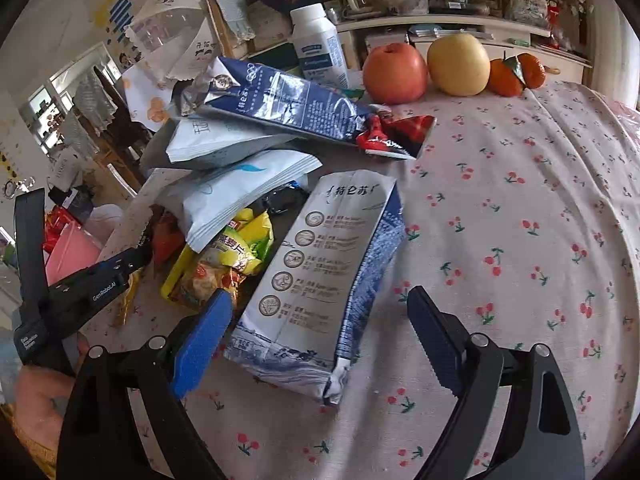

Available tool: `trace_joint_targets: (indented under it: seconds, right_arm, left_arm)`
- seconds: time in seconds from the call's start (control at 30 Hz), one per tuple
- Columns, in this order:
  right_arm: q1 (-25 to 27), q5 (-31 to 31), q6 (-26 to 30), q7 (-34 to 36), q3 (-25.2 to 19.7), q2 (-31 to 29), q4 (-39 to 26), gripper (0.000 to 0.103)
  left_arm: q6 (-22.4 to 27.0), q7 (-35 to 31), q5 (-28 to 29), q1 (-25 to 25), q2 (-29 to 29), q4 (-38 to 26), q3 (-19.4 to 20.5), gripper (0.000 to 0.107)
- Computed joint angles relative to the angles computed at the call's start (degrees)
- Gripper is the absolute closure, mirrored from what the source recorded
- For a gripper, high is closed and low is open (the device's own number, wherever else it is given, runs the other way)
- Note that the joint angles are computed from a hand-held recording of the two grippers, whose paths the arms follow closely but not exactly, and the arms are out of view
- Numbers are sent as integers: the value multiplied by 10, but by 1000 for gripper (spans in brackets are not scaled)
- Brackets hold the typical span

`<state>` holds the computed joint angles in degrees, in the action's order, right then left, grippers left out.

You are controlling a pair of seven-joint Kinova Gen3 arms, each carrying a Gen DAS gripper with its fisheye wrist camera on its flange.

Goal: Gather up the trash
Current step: 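Grasp the coffee-mix stick with the left tool while the right tool grasps the milk carton, then carry both items to the pink bucket and open both tools to drop them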

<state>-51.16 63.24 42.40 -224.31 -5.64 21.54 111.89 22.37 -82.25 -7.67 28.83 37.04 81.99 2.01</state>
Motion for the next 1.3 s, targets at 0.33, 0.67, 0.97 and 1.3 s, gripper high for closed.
trace_joint_targets:
  seconds: [0.33, 0.67, 0.97, 1.3]
  right_arm:
    - [-11, -43, 56, 78, 3, 26, -47, 33]
    - [-40, -83, 111, 109, 3, 29, -66, 46]
    - [-92, -55, 193, 3, -15, 0, -40, 46]
    - [-138, 4, 343, -40, -69, -18, -79, 46]
  left_arm:
    - [-50, -40, 60, -75, -40, 64, 60, 86]
    - [-109, -160, 146, -211, -83, 127, 194, 86]
    - [-146, -235, 211, -343, -118, 167, 315, 86]
    - [-144, -282, 278, -485, -138, 171, 400, 86]
